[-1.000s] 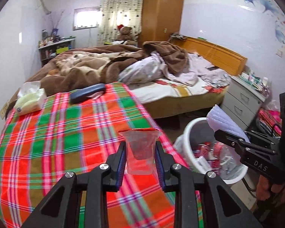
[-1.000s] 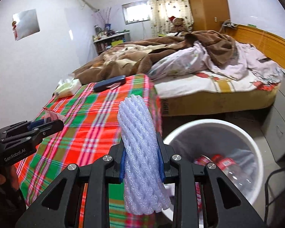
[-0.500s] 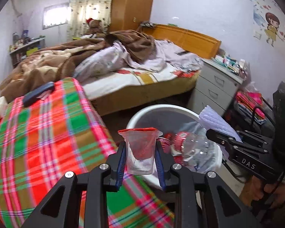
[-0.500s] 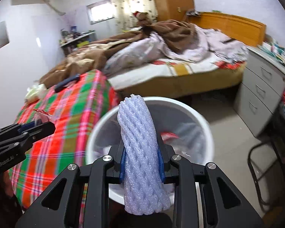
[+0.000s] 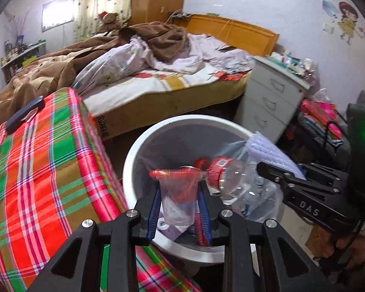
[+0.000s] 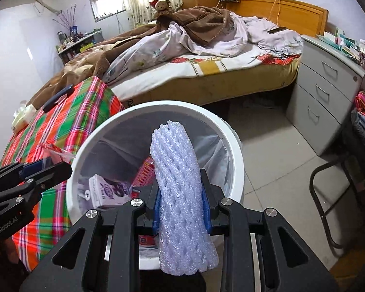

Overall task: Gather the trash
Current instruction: 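Open both tools to drop the cup and foam net into the bin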

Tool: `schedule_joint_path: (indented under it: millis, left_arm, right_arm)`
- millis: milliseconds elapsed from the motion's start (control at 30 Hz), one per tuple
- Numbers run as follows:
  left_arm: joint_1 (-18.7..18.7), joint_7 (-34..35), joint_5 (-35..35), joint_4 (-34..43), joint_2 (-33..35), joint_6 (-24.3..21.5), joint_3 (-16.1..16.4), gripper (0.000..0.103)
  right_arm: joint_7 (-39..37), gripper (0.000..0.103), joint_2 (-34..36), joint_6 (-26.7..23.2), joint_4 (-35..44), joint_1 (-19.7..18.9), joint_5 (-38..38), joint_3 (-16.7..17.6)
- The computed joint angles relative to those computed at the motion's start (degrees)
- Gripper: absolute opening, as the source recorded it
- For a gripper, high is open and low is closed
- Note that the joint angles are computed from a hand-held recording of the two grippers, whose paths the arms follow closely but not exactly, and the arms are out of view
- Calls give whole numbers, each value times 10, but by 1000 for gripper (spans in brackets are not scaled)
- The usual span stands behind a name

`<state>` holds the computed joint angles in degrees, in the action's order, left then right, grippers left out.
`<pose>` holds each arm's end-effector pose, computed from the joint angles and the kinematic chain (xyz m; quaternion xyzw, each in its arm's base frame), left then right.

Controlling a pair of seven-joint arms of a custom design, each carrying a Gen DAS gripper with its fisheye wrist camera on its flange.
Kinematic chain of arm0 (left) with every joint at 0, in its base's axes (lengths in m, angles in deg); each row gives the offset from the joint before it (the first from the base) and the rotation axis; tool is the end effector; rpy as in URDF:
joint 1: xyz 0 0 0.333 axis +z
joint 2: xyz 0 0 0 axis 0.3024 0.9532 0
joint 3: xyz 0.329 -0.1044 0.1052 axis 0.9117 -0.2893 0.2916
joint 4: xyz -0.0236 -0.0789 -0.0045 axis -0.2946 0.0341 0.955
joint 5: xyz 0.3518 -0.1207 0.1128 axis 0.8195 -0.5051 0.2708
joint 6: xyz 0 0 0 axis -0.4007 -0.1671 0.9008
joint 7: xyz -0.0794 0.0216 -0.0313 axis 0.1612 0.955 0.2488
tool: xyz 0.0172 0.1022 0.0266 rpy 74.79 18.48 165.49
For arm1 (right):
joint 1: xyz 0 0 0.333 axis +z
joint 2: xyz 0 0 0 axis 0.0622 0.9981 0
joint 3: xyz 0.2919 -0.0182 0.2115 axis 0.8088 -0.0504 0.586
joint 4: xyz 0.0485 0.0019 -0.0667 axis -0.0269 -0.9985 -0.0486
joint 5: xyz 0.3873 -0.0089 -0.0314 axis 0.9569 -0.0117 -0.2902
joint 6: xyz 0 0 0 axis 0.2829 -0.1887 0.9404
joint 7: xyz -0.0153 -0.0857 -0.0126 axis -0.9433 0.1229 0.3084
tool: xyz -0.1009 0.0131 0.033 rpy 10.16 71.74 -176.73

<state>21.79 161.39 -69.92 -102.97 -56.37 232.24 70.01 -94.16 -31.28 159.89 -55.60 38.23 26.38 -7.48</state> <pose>0.6226 -0.0897 0.3867 -0.4296 0.8308 -0.3380 0.1043 0.5602 0.3666 0.3689 -0.5382 0.7709 -0.2266 0.2545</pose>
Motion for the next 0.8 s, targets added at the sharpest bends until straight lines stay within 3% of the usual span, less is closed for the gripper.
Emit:
schedule_joint_path:
  millis: [100,167,233,267,533,800]
  left_arm:
    - [0,-17,10,6,6,-3,2,54]
    - [4,-14,5,9,8,-4,0,54]
    - [4,-18,9,10,9,-3,1,55]
    - [6,-19,8,10,9,-1,1,55]
    - [21,3,-24,7,-3,-13,2,57]
    - [18,31,-69,-13,-27,-12,17,58]
  right_arm:
    - [-4,31,2,14,-1,-5,5,0]
    - [-11,37,4,15,1,-4,9,0]
    - [-14,52,4,13,1,-1,8,-3]
    - [-12,55,4,14,1,2,5,-4]
    - [23,56,-3,17,-2,10,-25,-9]
    - [92,56,-14,13,2,18,-101,-5]
